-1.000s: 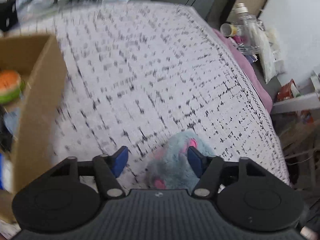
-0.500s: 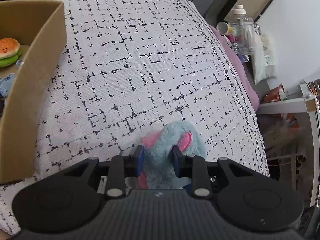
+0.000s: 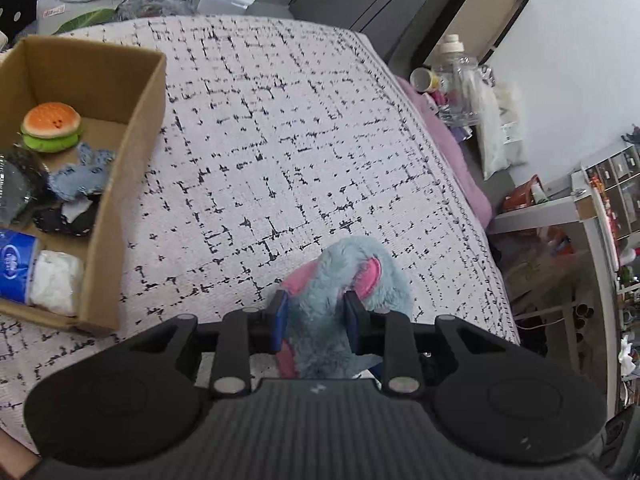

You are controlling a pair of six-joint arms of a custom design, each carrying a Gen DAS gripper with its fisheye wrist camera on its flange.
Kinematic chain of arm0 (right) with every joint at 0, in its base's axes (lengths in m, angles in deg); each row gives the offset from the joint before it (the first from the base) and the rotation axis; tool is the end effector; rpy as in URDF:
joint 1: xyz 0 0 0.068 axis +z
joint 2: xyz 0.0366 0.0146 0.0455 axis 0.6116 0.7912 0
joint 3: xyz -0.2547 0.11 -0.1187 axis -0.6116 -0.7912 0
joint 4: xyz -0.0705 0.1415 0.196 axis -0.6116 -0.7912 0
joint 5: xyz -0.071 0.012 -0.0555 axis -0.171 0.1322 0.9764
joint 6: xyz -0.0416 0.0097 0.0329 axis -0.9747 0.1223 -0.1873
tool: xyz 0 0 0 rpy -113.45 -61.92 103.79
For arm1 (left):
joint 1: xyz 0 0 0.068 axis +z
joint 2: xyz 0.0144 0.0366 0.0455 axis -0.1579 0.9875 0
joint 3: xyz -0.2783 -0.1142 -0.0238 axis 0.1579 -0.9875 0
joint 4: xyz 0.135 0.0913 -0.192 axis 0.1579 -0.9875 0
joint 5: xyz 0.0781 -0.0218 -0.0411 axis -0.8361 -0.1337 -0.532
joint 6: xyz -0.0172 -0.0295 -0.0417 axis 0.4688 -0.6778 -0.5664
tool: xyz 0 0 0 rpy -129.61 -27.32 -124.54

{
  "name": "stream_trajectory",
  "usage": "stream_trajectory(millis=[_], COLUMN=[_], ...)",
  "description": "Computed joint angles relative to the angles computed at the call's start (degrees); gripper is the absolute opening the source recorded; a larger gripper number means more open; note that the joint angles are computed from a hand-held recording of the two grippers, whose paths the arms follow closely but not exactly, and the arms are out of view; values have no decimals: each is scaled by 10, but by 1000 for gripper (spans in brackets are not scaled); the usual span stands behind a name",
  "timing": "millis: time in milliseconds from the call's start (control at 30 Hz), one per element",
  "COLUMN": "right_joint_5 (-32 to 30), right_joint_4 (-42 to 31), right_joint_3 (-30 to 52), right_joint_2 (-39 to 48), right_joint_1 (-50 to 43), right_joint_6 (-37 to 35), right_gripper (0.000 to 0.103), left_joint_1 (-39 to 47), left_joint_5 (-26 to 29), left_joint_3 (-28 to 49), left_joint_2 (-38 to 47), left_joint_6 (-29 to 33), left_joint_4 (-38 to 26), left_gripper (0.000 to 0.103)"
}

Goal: Organize soft objects
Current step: 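Carry the mouse plush with the right tool over the box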

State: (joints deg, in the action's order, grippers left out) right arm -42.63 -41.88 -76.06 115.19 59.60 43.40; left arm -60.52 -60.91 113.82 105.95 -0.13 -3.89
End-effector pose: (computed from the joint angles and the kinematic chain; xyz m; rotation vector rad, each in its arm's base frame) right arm 0.1927 0.0859 0.1164 0.7540 2.3600 0.9711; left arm 0.2021 -0.2408 0.1439 -0.6045 2.5217 -0.6177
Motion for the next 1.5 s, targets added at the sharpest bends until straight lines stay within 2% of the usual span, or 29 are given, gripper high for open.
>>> stream_trajectory(millis=[400,767,1200,1500], right_joint_5=[79,155,223,235], right_joint_4=[-99,-157,-203,-186], right_joint_3=[4,33,71,104], right_joint_2=[-135,-192,-207,-159], right_joint_1=[102,199,278,307], right_joint_6=[22,41,56,48], right_gripper=[24,23,23,23], left_joint_1=[-39,-67,-85,-67], left_joint_5=[-63,-117,-150,-153], left_joint_3=[-48,-80,-117,-144], left_joint_2=[-117,-222,-308,-365], left_joint_6=[-9,-22,-34,-31], left_joint_4=[-54,-118,-146,-166], left_gripper=[29,29,29,29])
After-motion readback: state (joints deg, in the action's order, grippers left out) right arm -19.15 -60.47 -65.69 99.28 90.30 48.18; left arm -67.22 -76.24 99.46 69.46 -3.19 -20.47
